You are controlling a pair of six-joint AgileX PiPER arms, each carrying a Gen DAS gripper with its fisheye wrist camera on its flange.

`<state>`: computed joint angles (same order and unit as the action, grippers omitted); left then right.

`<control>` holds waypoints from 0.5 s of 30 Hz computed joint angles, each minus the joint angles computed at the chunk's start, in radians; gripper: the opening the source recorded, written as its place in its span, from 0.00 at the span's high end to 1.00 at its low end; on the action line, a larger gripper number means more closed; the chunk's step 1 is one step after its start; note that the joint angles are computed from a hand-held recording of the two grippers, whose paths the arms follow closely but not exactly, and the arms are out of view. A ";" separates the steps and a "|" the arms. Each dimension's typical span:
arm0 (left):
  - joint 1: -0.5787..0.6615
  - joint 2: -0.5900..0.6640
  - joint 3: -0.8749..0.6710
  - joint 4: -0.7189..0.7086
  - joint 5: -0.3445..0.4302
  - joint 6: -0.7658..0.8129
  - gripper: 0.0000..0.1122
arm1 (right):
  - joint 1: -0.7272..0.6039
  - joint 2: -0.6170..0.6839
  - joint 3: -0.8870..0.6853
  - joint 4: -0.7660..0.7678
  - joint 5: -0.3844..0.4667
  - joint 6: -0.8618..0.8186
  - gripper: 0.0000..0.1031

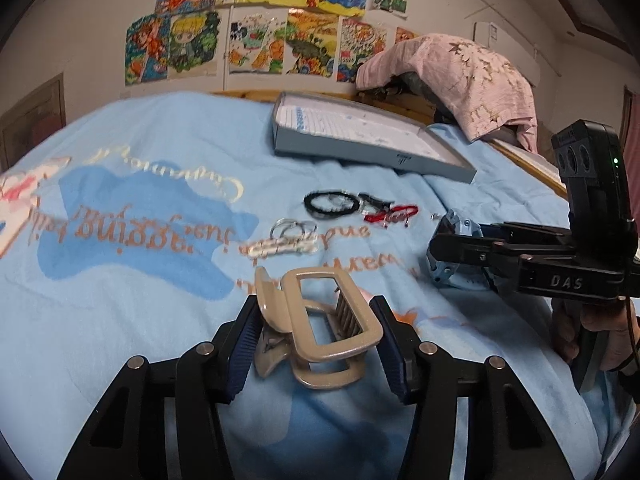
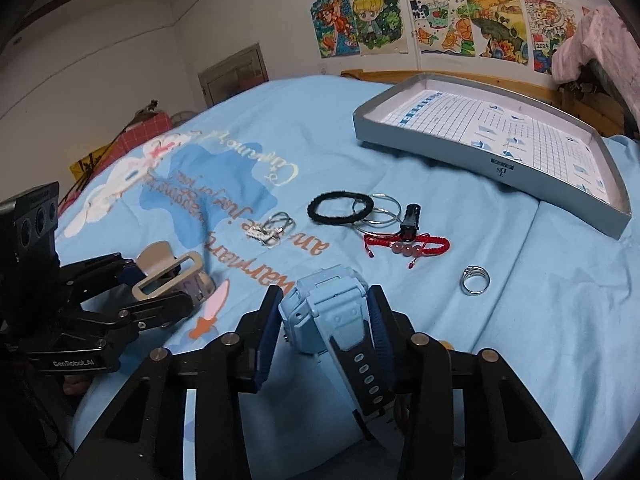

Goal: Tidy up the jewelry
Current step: 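Grasp the beige claw clip with the left tool while the right tool grasps the blue watch, then carry the claw clip and watch into the grey tray and open both tools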

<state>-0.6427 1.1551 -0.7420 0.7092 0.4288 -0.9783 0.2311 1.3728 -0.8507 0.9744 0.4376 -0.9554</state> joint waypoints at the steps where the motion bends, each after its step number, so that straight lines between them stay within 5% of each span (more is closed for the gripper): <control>1: 0.005 0.002 -0.009 -0.005 -0.005 0.014 0.54 | -0.020 -0.007 0.000 0.036 0.022 -0.012 0.63; 9: 0.181 0.130 -0.212 -0.479 -0.094 0.515 0.54 | -0.186 -0.007 -0.085 0.236 0.217 -0.025 0.63; 15: 0.238 0.282 -0.410 -0.559 -0.123 0.661 0.54 | -0.230 0.046 -0.255 0.142 0.224 0.097 0.63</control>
